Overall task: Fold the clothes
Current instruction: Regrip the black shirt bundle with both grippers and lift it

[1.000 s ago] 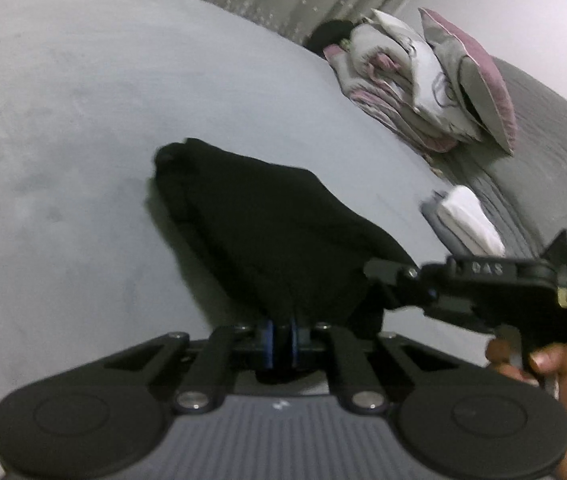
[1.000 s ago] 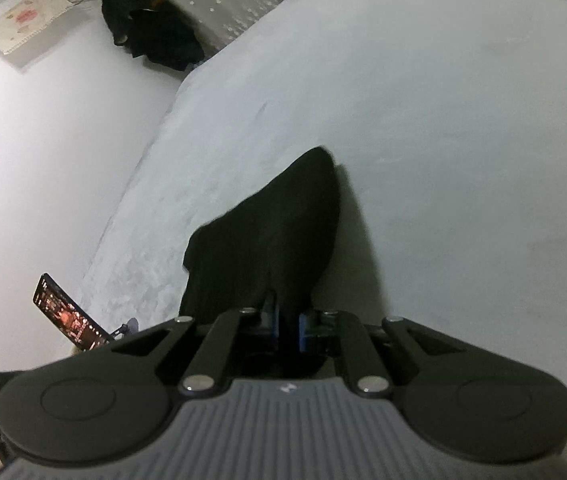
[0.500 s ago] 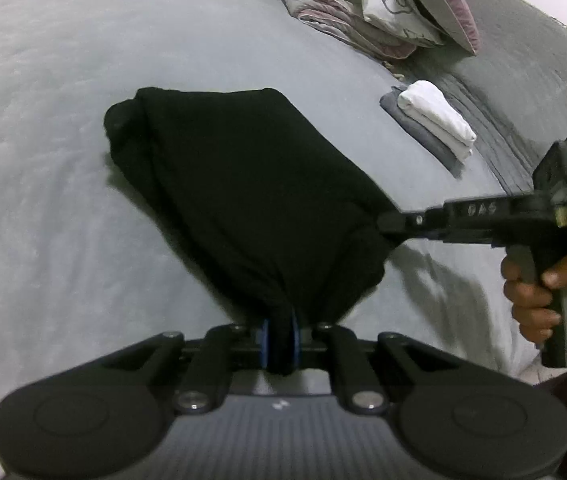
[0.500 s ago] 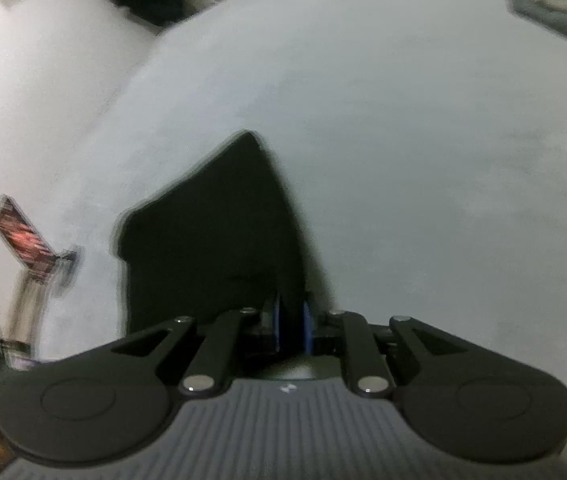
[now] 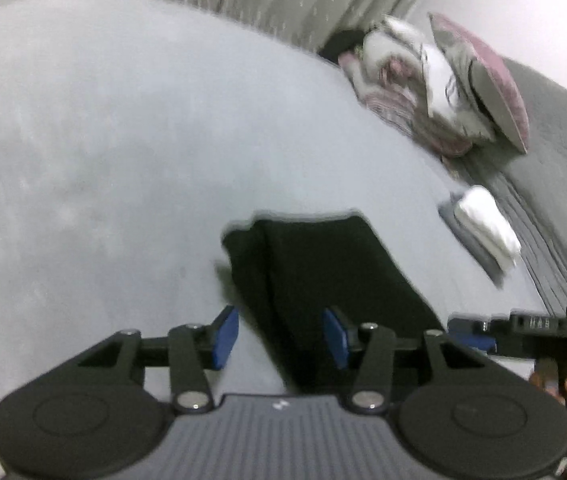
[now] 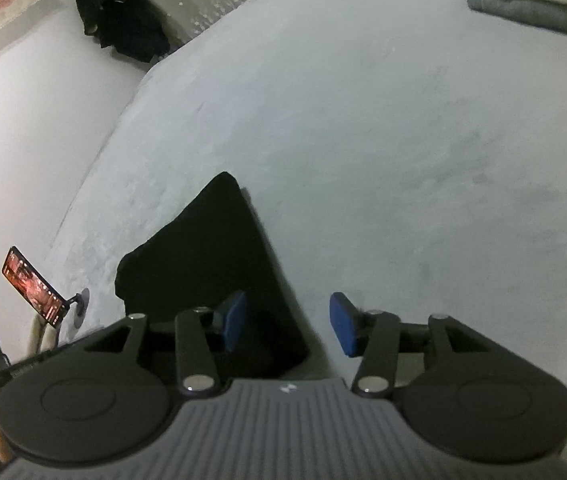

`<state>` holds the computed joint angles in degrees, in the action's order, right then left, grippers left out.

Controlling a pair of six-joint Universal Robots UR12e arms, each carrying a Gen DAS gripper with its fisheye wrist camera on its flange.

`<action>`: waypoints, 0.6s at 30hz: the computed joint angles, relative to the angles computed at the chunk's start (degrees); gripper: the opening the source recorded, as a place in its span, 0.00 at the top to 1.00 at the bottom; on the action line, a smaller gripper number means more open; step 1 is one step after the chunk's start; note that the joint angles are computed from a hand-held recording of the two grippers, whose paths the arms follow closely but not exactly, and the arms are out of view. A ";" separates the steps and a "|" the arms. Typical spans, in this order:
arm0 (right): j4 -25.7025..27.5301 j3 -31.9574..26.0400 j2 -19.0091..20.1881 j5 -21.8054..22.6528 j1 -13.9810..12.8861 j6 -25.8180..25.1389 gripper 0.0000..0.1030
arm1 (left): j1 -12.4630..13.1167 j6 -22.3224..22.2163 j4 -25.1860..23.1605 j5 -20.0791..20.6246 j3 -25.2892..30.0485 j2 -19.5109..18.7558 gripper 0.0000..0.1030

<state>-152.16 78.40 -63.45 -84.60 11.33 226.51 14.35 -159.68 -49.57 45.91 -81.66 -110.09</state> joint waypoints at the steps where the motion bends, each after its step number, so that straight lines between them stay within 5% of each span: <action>1: 0.41 -0.19 0.10 0.19 -0.04 0.15 0.50 | -0.31 -0.10 1.99 0.08 0.06 -0.20 0.45; 8: 1.49 0.24 -0.17 0.29 0.12 -0.94 0.49 | -3.56 6.00 9.61 2.70 3.35 -3.30 0.30; 12: -0.43 2.23 -1.12 0.02 0.22 0.99 0.48 | -5.14 6.90 0.25 2.71 9.90 -6.92 0.30; 18: -5.02 6.00 -2.85 -3.94 1.86 10.53 0.48 | -5.94 11.30 -16.76 1.70 18.33 -11.64 0.30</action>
<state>-157.18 84.40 -66.30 -88.54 13.19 237.04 8.41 -148.38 -66.33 47.61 -63.33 -121.73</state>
